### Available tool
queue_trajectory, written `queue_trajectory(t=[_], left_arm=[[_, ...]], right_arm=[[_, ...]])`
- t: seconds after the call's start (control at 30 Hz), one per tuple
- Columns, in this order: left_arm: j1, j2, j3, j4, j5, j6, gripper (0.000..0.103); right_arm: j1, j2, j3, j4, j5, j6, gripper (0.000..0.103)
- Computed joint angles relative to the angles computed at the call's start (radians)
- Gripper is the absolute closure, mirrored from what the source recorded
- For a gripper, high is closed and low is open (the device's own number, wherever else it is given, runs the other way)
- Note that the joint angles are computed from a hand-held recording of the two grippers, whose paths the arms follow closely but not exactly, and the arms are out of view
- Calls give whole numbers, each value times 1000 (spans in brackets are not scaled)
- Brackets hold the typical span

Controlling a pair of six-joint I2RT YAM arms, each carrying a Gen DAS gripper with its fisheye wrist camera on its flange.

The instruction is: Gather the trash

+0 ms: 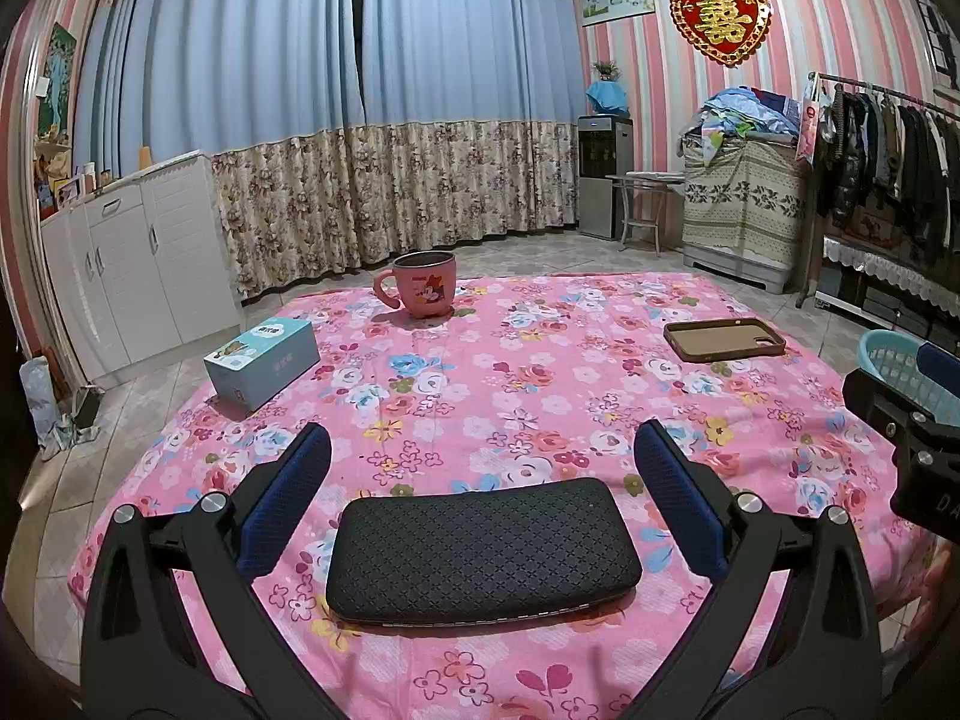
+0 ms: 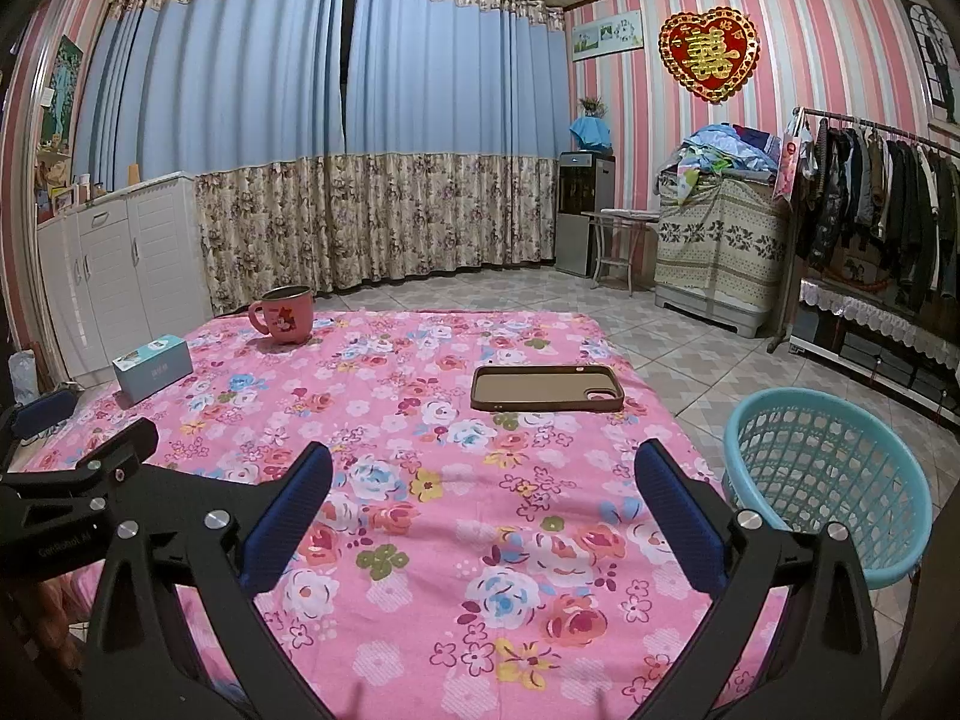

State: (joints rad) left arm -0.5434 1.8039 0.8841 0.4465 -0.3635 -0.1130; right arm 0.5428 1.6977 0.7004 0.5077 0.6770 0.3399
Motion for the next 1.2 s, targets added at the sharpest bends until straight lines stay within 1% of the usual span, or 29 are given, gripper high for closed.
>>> queue_trajectory(t=[1.2], left_arm=[[-8,0,-4,3,-9,0,5]], right_arm=[[2,13,0,10,6,3,5]])
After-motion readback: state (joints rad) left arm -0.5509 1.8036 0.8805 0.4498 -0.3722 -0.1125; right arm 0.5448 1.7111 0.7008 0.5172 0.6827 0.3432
